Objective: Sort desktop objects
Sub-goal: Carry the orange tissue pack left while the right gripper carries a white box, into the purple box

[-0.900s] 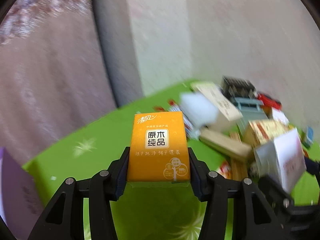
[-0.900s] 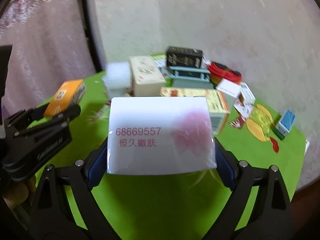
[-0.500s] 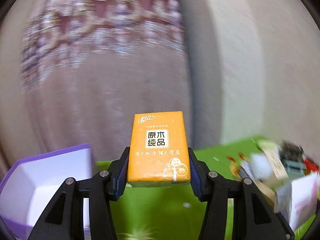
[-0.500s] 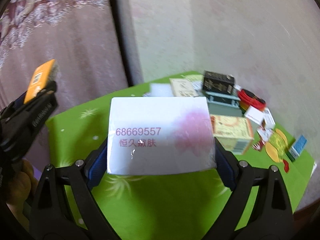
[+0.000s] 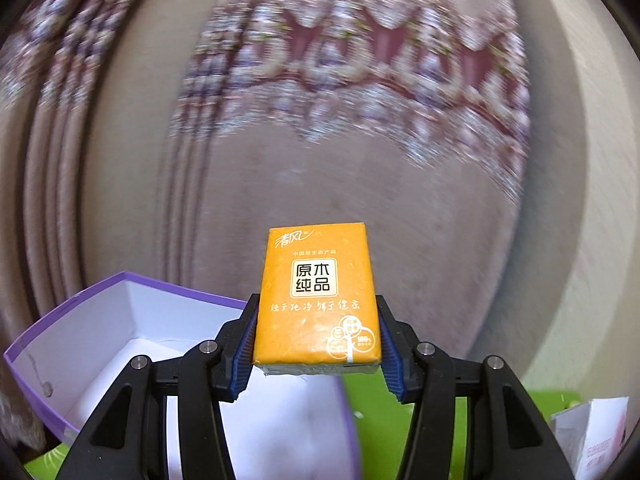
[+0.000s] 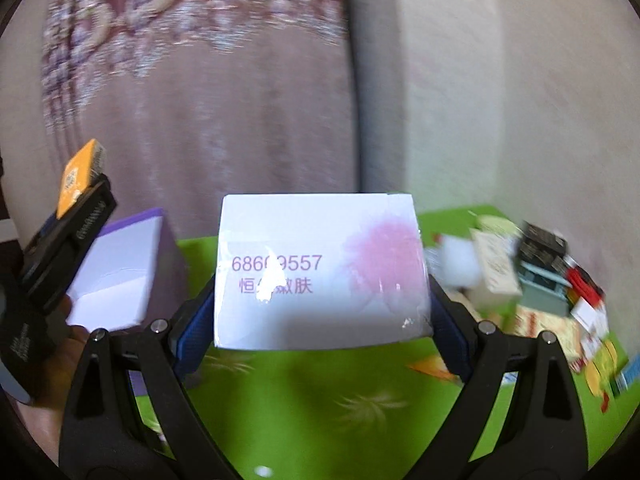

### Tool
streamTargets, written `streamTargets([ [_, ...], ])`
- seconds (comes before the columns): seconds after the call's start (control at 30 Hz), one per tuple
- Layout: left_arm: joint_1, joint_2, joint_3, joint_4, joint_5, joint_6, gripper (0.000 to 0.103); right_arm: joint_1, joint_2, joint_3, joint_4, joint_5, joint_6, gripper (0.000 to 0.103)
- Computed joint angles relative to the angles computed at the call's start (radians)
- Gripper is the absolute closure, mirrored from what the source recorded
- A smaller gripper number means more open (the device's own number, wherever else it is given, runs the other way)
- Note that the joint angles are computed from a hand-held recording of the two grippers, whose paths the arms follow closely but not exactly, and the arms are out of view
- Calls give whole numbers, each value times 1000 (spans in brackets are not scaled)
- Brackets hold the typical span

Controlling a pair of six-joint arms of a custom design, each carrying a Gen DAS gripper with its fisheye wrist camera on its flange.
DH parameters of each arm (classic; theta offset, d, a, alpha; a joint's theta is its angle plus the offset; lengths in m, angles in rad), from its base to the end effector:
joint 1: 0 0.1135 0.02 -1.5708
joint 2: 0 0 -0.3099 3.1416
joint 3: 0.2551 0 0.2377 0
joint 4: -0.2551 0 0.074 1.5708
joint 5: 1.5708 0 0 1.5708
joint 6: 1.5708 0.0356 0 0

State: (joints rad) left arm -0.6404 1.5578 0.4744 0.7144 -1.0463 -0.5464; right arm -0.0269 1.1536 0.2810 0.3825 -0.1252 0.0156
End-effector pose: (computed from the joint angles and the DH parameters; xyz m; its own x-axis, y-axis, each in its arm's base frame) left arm 0.2288 -0.1320 0.2151 -0.0662 -0.2752 -0.9591 -0.4477 0.8672 -0.2179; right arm 0.1847 -0.0005 0.2077 -0.4718 0.0282 -0.8813 -0.0761 0.9945 0.0725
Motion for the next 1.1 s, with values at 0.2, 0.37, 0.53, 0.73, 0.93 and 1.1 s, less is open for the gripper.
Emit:
streamTargets([
  [0.2, 79, -106, -87, -32, -42, -161, 51, 160, 32, 49, 20, -62, 11, 10],
  [0.37, 135, -181, -121, -130, -51, -299, 51, 267, 96, 73, 70, -117, -14, 10],
  [0.53, 167, -236, -146, -195, -64, -386, 51, 359, 186, 92, 117, -140, -28, 10],
  [0.73, 208, -259, -137, -350, -39, -535, 50, 379, 295, 129, 135, -232, -39, 9],
  [0.93, 220, -227, -115, -441, -18, -622, 37, 340, 394, 225, 10, -372, -92, 6],
  [1.1, 179, -203, -103, -470, -58, -663, 32, 282, 387, 228, -13, -441, -85, 2],
])
